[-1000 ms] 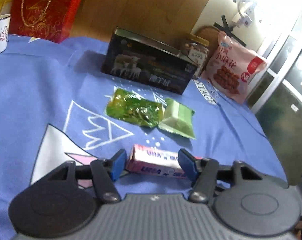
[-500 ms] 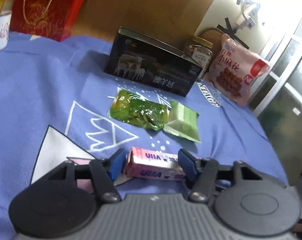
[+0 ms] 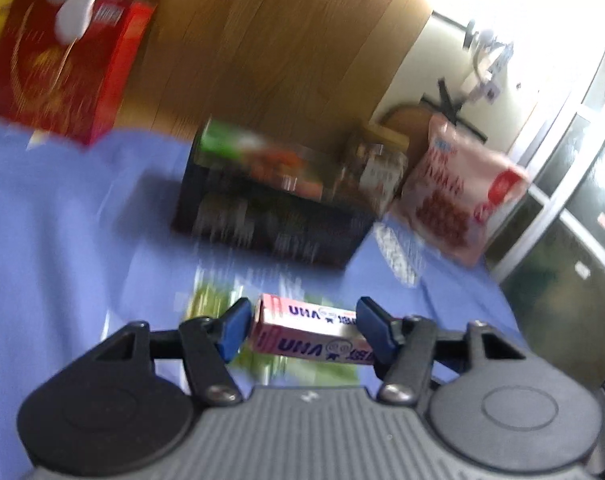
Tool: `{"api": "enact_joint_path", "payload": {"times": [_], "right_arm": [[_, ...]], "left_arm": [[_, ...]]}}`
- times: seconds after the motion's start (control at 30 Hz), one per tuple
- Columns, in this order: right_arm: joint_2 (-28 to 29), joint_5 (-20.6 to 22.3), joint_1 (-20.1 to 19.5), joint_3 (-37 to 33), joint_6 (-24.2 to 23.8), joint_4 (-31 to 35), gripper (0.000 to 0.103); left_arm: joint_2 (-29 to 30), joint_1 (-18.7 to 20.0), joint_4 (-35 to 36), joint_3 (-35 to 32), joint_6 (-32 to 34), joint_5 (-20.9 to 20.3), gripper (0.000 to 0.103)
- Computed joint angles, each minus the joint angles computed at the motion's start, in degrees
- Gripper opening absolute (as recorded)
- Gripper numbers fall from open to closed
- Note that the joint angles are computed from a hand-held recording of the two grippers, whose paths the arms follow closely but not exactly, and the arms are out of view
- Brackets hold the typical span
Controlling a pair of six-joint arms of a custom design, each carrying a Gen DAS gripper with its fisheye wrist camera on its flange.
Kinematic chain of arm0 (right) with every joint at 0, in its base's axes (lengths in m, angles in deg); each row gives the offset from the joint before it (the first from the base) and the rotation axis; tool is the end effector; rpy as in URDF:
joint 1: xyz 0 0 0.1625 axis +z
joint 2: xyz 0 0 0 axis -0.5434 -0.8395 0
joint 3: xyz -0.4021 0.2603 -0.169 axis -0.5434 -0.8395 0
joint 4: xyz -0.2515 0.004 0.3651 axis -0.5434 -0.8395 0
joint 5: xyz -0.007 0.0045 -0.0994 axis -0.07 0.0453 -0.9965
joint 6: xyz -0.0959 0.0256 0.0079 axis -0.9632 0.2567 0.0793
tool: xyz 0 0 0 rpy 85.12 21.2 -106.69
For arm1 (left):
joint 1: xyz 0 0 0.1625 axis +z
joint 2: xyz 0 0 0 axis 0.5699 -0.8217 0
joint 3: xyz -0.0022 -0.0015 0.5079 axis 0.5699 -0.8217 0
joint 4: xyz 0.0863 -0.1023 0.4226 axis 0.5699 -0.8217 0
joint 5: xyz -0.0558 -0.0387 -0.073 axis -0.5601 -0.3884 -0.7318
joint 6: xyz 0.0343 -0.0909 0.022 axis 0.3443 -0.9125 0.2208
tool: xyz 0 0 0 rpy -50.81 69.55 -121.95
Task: Organize snacks
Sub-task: 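Carry the pink candy box into the black tin box and release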
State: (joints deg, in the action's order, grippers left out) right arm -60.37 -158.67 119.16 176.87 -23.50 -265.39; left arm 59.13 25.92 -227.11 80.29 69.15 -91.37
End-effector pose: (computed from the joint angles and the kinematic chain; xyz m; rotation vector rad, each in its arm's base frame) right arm 0.0899 -0.7561 0.1868 0.8498 -2.2342 1.3889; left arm -0.2787 -0.8291 0.1009 0.6589 2.7220 -1.1044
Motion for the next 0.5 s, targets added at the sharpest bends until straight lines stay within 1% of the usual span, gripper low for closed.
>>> {"api": "enact_joint_path", "payload": {"times": [0.1,0.23,0.27,0.3,0.33,0.37,0.4,0.43,0.47,0.5], "right_arm": [[1.83,1.02,0.65,-6.81,-0.31,2.53,0.05],[5.03,0.64,1.07,-16.99,0.95,8.75,0.05],[5.9,0.19,1.19,-19.36,1.49,10.17,0.052],[6.86,-0.33,1.29,-21.79,1.97,11.54,0.053],[8.02,-1.36,1.5,-24.34,2.0,12.51,0.056],[9.13,-2.61,1.75,-26.49,1.14,13.1,0.06],[10.32,-4.26,2.0,-28.41,-0.01,12.83,0.061],[11.06,-5.59,2.14,-29.55,-0.53,12.36,0.061],[11.12,-6.23,2.14,-29.88,-0.09,12.52,0.061],[10.38,-5.79,1.87,-28.91,1.53,12.68,0.061]], "left_arm": [[3.01,0.36,2.46,-7.76,0.06,-0.46,0.059],[8.97,1.18,9.43,-21.69,-0.92,-0.36,0.058],[10.56,1.32,10.86,-24.99,-1.01,-0.17,0.06],[12.32,1.49,12.12,-28.43,-0.42,-0.2,0.061],[14.08,1.64,13.24,-31.66,0.51,-0.09,0.07],[15.76,1.72,14.43,-34.61,1.0,0.77,0.073],[17.26,1.71,15.95,-37.34,0.87,2.27,0.071],[18.2,1.73,17.43,-39.17,0.63,3.61,0.066],[18.31,1.82,17.97,-39.52,0.27,4.12,0.06],[17.61,2.01,17.33,-38.39,-0.11,3.57,0.06]]}}
